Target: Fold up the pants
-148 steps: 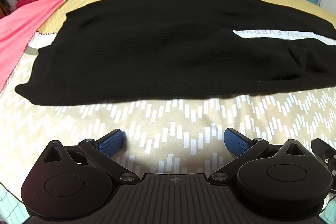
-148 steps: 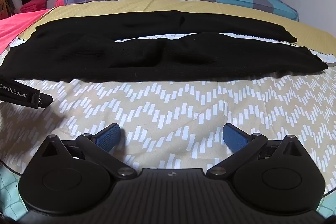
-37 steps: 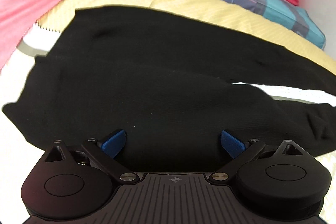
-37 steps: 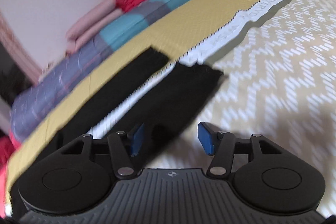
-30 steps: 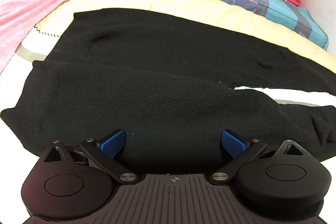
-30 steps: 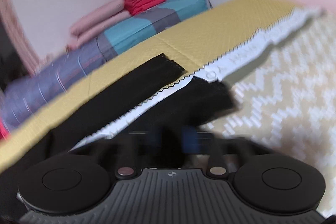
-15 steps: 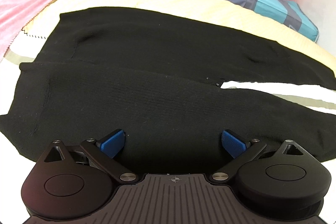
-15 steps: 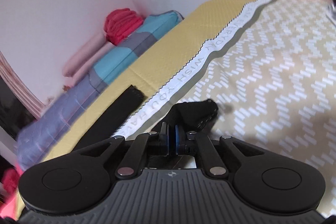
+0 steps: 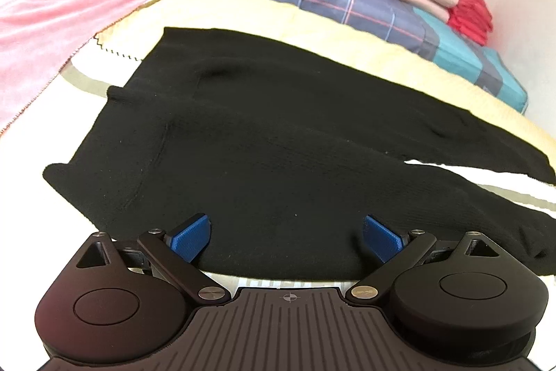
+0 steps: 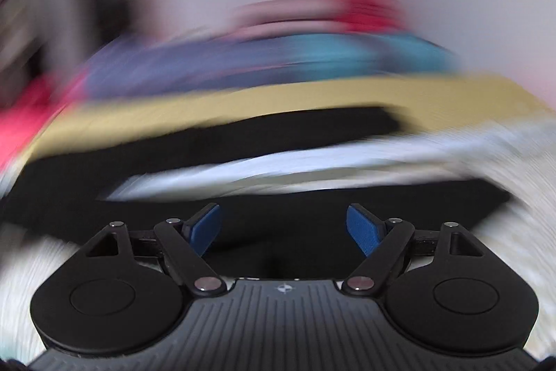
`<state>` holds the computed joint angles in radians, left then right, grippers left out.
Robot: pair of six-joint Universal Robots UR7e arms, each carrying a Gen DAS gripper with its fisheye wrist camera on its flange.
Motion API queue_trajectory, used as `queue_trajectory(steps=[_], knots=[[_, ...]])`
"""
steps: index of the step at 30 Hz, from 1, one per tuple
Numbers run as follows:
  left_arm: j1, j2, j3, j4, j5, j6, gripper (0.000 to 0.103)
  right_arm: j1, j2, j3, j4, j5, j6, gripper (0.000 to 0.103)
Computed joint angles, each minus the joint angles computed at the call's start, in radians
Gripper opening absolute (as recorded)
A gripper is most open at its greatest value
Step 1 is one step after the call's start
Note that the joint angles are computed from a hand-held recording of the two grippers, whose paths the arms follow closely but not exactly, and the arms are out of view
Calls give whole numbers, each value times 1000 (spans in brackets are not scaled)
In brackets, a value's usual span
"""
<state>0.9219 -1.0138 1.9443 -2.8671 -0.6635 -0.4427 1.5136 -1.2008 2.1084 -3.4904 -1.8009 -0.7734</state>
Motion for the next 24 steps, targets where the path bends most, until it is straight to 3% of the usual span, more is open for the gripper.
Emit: queue_trajectory(steps=[4, 8, 9, 12, 13, 14, 16, 18, 21, 22, 24], knots=[[-18, -12, 33, -31, 18, 24, 103, 115, 122, 29, 46, -32, -320, 54], [-36, -46, 85, -47, 57, 28, 103, 175, 296, -23, -72, -136, -524, 43], [-37, -55, 95, -42, 65, 25, 103, 173, 327, -38, -113, -128, -556, 43], [-22, -78, 109, -16, 73, -2, 103, 175, 366, -104, -87, -137, -515, 40], [-17, -82, 114, -25, 70, -2, 103, 175, 363, -119, -49, -142, -467, 16], [-14, -83, 119, -52, 66, 11, 103, 180, 347, -129, 26, -157, -398, 6], [-13, -95, 126, -58, 53, 17, 103, 193, 279, -69, 83, -143, -361, 6], [-10, -108, 137, -75, 42, 36, 103, 191, 189, 10, 130, -90, -435, 6], [-1, -128, 155, -104, 21, 53, 103, 189, 139, 10, 267, -160, -358, 6], [0, -135, 160, -109, 14, 53, 103, 193, 139, 15, 254, -162, -366, 7], [1, -151, 167, -107, 7, 42, 103, 226, 162, 26, 166, -191, -399, 22]])
